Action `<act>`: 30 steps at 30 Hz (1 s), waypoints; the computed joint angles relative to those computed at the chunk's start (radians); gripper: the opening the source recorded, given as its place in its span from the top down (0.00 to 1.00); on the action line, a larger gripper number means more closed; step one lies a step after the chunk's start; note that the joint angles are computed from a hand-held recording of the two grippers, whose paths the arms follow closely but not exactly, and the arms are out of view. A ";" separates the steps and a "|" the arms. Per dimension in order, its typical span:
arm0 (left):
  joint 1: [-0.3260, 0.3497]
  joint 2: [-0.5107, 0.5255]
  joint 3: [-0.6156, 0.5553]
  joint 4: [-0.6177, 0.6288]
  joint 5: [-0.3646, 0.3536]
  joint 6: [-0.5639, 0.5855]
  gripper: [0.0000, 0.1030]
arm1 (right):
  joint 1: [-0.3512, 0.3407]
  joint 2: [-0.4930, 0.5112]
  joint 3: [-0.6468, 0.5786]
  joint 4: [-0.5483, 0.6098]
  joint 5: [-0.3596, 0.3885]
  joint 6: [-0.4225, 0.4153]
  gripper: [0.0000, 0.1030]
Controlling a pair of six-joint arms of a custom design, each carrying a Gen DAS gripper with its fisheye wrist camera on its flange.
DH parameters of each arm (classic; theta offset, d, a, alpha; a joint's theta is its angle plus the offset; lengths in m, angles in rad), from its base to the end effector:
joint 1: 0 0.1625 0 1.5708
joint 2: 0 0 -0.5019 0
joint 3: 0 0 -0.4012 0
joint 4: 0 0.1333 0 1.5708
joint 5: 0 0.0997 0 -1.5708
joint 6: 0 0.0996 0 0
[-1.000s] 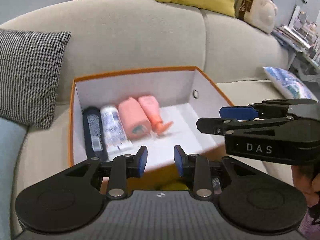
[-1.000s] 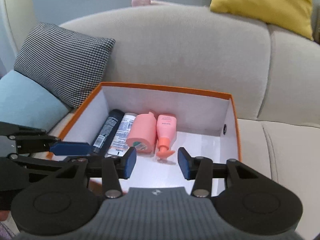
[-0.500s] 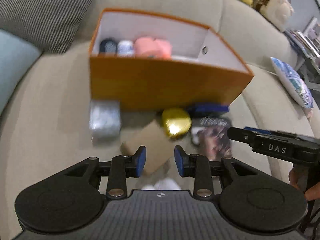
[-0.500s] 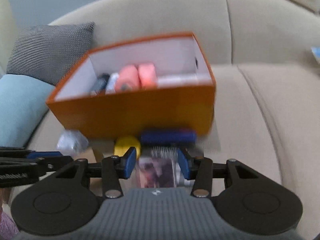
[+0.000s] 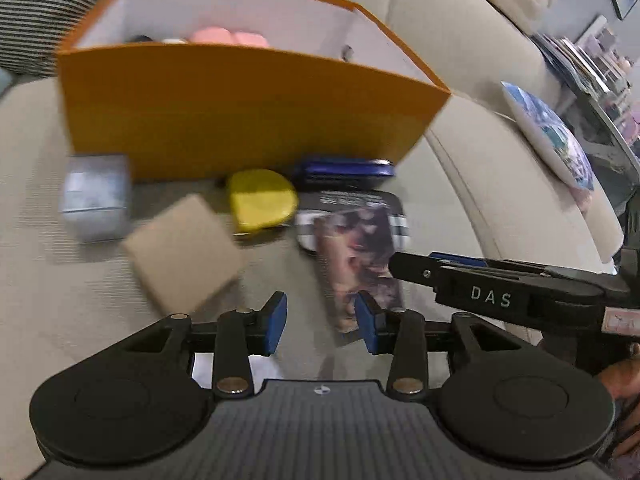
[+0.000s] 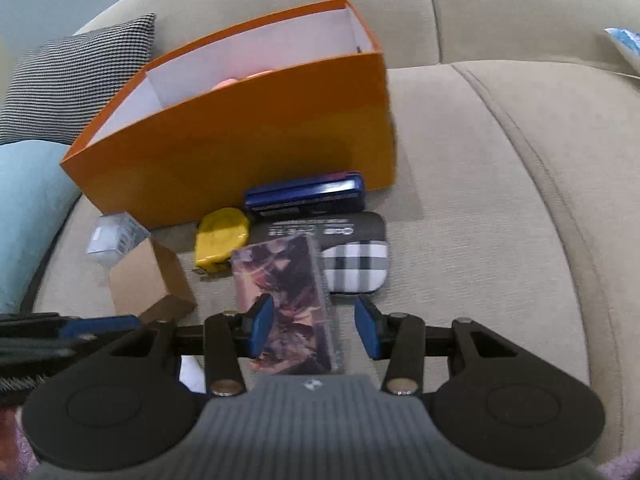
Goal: Organize rigid objects
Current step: 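Move both grippers down to the items lying in front of the orange box, then grasp the brown photo card box with the left gripper while the right grasps the plaid glasses case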
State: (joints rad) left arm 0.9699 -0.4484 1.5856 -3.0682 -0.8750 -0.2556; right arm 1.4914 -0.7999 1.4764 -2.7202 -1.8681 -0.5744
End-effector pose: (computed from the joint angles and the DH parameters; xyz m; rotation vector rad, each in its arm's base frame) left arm -0.2564 -0.7227 -0.0204 0.2709 2.5287 -0.8025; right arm 0.0408 -0.8004 0.2320 0.5611 -2.6144 0.4813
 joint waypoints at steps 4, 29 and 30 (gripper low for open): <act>0.013 0.038 -0.057 0.024 -0.024 -0.018 0.47 | -0.011 -0.005 -0.008 0.018 -0.008 0.030 0.63; 0.060 0.058 -0.105 -0.024 -0.140 -0.084 0.67 | -0.013 0.049 -0.054 0.024 -0.074 -0.042 0.78; 0.052 0.054 -0.101 -0.019 -0.113 -0.089 0.68 | -0.012 0.047 -0.053 0.022 -0.069 -0.050 0.77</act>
